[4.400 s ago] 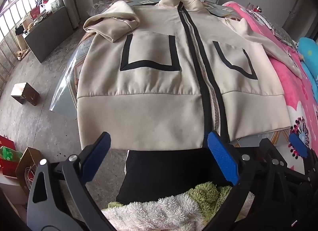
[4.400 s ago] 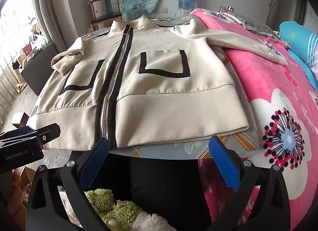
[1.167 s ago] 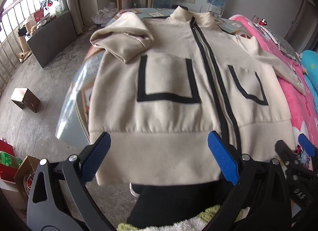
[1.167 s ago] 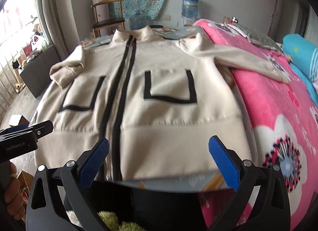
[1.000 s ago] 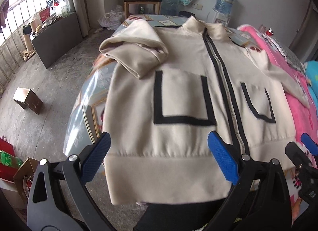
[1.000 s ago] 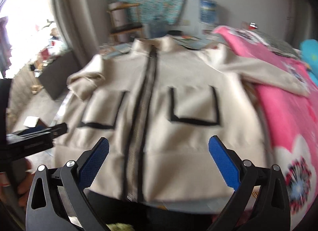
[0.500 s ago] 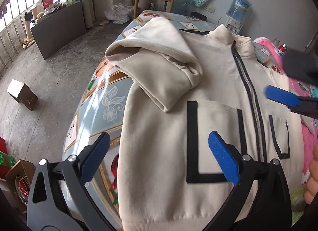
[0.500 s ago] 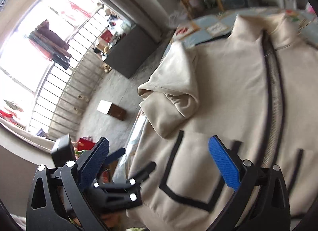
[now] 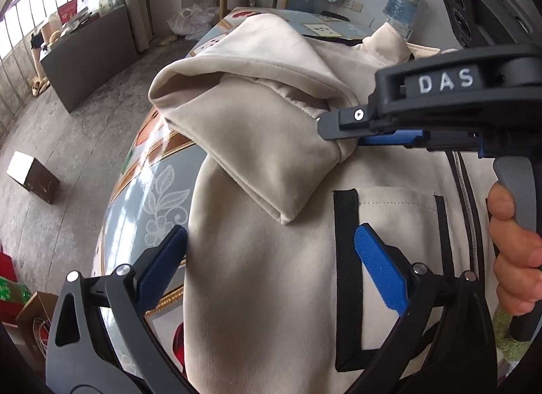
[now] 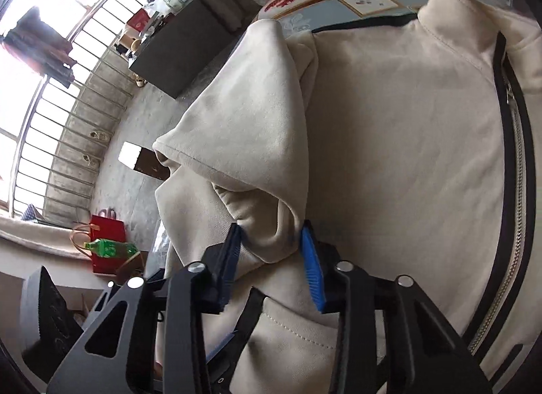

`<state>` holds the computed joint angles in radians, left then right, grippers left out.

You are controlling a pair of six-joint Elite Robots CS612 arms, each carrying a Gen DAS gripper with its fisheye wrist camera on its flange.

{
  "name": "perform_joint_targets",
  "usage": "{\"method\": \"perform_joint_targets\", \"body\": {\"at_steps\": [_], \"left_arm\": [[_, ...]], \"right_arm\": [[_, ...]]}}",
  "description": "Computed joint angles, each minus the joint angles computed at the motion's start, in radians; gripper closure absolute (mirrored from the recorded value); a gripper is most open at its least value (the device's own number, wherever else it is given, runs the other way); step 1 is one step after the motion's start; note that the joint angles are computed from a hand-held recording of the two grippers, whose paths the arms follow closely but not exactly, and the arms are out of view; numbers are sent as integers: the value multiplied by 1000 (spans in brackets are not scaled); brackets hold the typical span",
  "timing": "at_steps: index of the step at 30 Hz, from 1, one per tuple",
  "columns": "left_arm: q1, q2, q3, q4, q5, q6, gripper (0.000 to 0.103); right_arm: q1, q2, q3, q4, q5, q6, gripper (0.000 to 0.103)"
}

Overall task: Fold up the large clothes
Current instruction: 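Reach over the jacket and grasp a sleeve cuff with the right tool, then carry the sleeve across the jacket body with the right tool and release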

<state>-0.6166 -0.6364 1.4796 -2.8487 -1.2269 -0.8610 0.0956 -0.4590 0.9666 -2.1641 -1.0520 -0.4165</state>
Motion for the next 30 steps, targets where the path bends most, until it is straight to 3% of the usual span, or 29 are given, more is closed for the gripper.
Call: {"method": "perform_joint_targets", "body": {"at_steps": [2,5,9,10,15,19,22,24,26,28,30], "left_arm": [[0,2,-5,8,2,15,7],[-1,4,-10,19,6,31,7],[2,5,-14,24,-8,47,7],[2,5,-17,32,-13,51,7],[5,5,-27,53,-21,48,7],[14,-1,-11,11,-31,22,7],[20,-15,14,-18,-14,26,7],[21,-17,14,-13,3,32,7],[22,-18,3,11,18,36,7],[27,-15,-12,44,19,37,7],[33,-3,-39,73,13,39,7]], "right_arm": [[2,-21,33,-43,-21,-39,86],[9,-41,48,-146,-72,-73,89],[10,-98,100,-461,-174,-148,90],[8,-110,107,-528,-191,-175,95],[7,-176,225,-790,-269,-447,96],[-9,-212,346,-709,-285,-581,96],[-39,-217,373,-523,-290,-559,96],[-73,-209,342,-359,-235,-455,94],[-111,-194,296,-227,-137,-323,88],[-167,-165,234,-131,17,-131,66],[-198,-134,186,-113,91,34,59]]}}
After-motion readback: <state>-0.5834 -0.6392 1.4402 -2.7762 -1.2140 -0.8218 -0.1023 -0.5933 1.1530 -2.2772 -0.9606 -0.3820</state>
